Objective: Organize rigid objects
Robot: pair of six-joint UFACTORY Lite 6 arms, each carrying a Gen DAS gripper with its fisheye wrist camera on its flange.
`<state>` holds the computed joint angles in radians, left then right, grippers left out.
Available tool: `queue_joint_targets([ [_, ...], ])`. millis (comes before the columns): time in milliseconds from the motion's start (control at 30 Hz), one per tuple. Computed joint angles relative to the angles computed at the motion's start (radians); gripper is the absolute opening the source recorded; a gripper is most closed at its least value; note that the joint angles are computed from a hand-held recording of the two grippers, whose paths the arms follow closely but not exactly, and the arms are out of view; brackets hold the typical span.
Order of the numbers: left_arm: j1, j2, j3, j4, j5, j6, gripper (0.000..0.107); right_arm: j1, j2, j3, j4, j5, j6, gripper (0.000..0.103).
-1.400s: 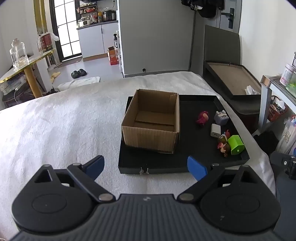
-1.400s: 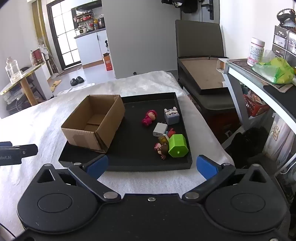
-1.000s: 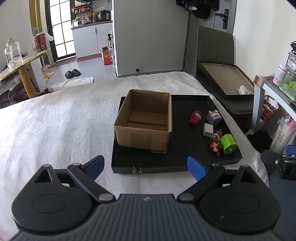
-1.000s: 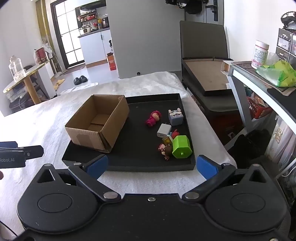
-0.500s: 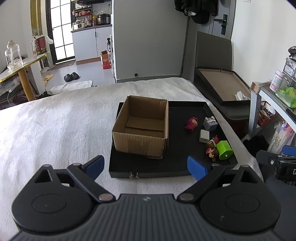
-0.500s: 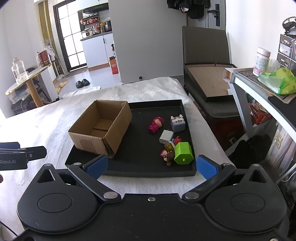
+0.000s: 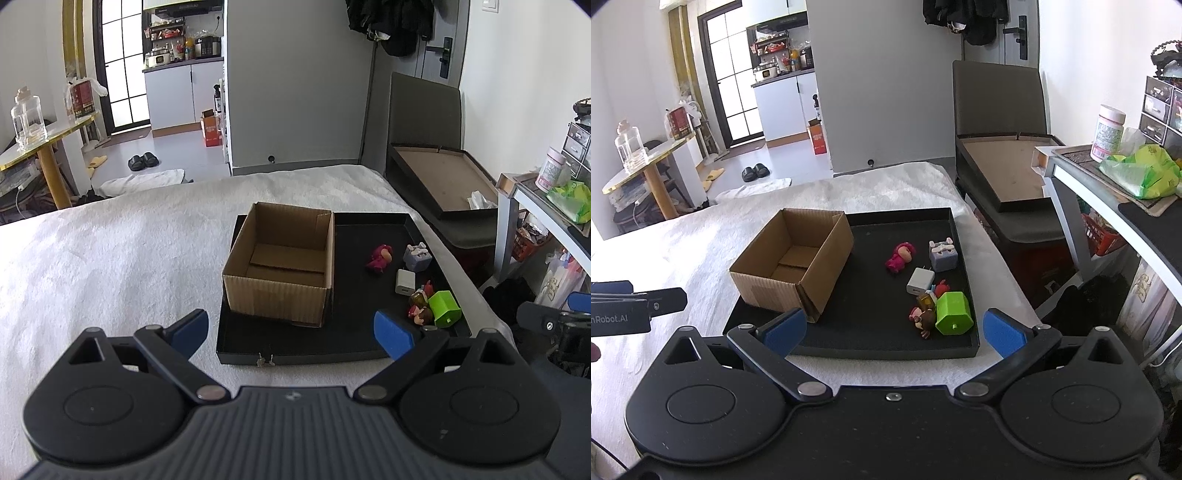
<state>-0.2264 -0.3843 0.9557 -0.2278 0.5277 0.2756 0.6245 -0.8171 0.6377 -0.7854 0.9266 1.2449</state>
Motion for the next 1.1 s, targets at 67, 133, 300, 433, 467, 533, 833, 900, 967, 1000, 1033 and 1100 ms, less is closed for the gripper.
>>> queue_joint_targets([
  [67, 0.001, 0.000, -0.001, -0.001, -0.001, 0.003, 0.096, -0.004, -0.005, 0.001, 0.005, 0.001, -0.007, 0.103],
  [133, 0.001, 0.004, 0.001, 0.003, 0.000, -0.001, 0.096, -0.009, -0.008, -0.001, 0.008, -0.004, -0.015, 0.103],
  [300, 0.002, 0.011, 0.004, 0.016, 0.000, -0.014, 0.096, -0.005, -0.004, -0.008, 0.009, -0.010, -0.004, 0.103],
  [433, 0.002, 0.015, 0.007, 0.028, 0.001, -0.030, 0.096, 0.004, -0.005, -0.018, 0.002, -0.013, 0.007, 0.103],
  [467, 0.001, 0.019, 0.009, 0.039, 0.002, -0.044, 0.096, -0.004, -0.006, -0.018, 0.013, -0.022, 0.000, 0.103],
  [533, 0.003, 0.027, 0.014, 0.049, 0.003, -0.060, 0.096, -0.036, -0.012, -0.021, 0.046, -0.053, -0.029, 0.103],
  [833, 0.006, 0.046, 0.022, 0.086, 0.001, -0.101, 0.096, -0.037, -0.004, -0.026, 0.043, -0.064, -0.020, 0.103],
  [900, 0.000, 0.046, 0.021, 0.093, 0.000, -0.112, 0.096, -0.035, -0.011, -0.029, 0.042, -0.060, -0.018, 0.103],
  [967, -0.006, 0.046, 0.019, 0.097, -0.002, -0.115, 0.096, -0.040, -0.013, -0.032, 0.044, -0.060, -0.026, 0.103],
  [1000, -0.008, 0.047, 0.019, 0.098, -0.002, -0.114, 0.096, -0.044, -0.013, -0.032, 0.045, -0.060, -0.028, 0.103],
  [1033, -0.009, 0.049, 0.019, 0.101, -0.003, -0.117, 0.096, -0.049, -0.012, -0.033, 0.048, -0.061, -0.030, 0.103],
  [1100, -0.012, 0.051, 0.015, 0.110, -0.009, -0.126, 0.096, -0.056, -0.015, -0.036, 0.054, -0.070, -0.032, 0.103],
])
